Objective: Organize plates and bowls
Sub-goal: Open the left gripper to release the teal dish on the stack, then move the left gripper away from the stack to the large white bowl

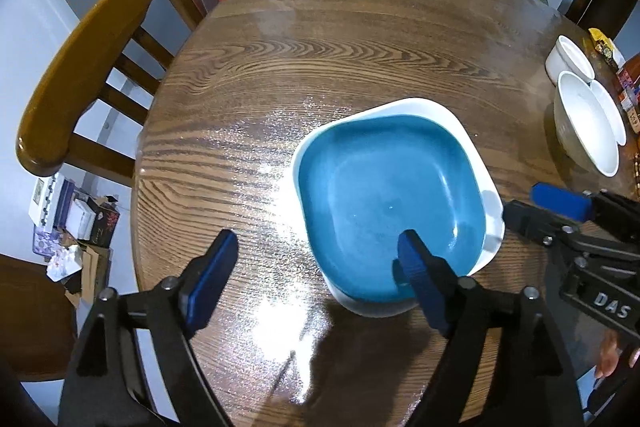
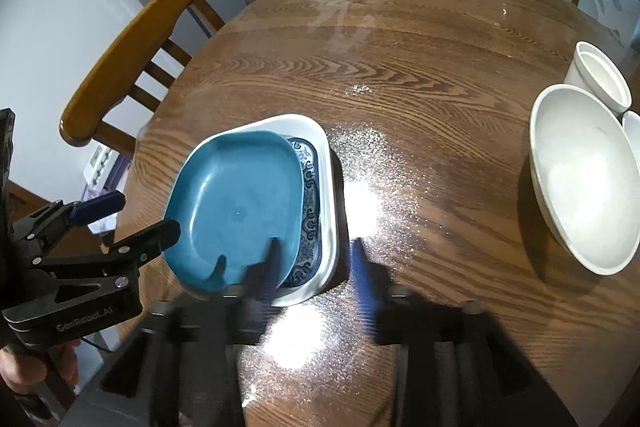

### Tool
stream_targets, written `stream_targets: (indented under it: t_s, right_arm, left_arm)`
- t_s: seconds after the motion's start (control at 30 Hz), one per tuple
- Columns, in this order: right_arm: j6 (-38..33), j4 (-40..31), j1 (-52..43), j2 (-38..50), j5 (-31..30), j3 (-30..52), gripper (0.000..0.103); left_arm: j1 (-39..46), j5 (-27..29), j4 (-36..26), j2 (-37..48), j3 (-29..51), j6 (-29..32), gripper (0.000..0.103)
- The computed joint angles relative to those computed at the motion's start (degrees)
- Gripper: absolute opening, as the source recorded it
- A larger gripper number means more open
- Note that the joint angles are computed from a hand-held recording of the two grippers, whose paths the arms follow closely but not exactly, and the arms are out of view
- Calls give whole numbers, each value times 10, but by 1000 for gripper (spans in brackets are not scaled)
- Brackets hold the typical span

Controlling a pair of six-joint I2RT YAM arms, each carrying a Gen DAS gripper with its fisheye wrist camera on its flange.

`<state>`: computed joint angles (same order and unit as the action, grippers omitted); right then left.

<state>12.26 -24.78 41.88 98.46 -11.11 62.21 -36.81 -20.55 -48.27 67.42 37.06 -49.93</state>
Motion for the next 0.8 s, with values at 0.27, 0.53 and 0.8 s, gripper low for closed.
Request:
stream_targets:
  t_s: [0.27,0.53,0.8]
  right_arm:
    - [7,6,-9,-31,-4,-19,48]
    - [6,4,-20,-60,-10,-35,48]
    - [2,5,-42,-105,-15,-64,48]
  left_arm:
    - [-46,-37,-34,8,20,-42,95]
    - [-92,-63,-60,32,50,-77,100]
    - [-132,-78,-67,66,87,-99,100]
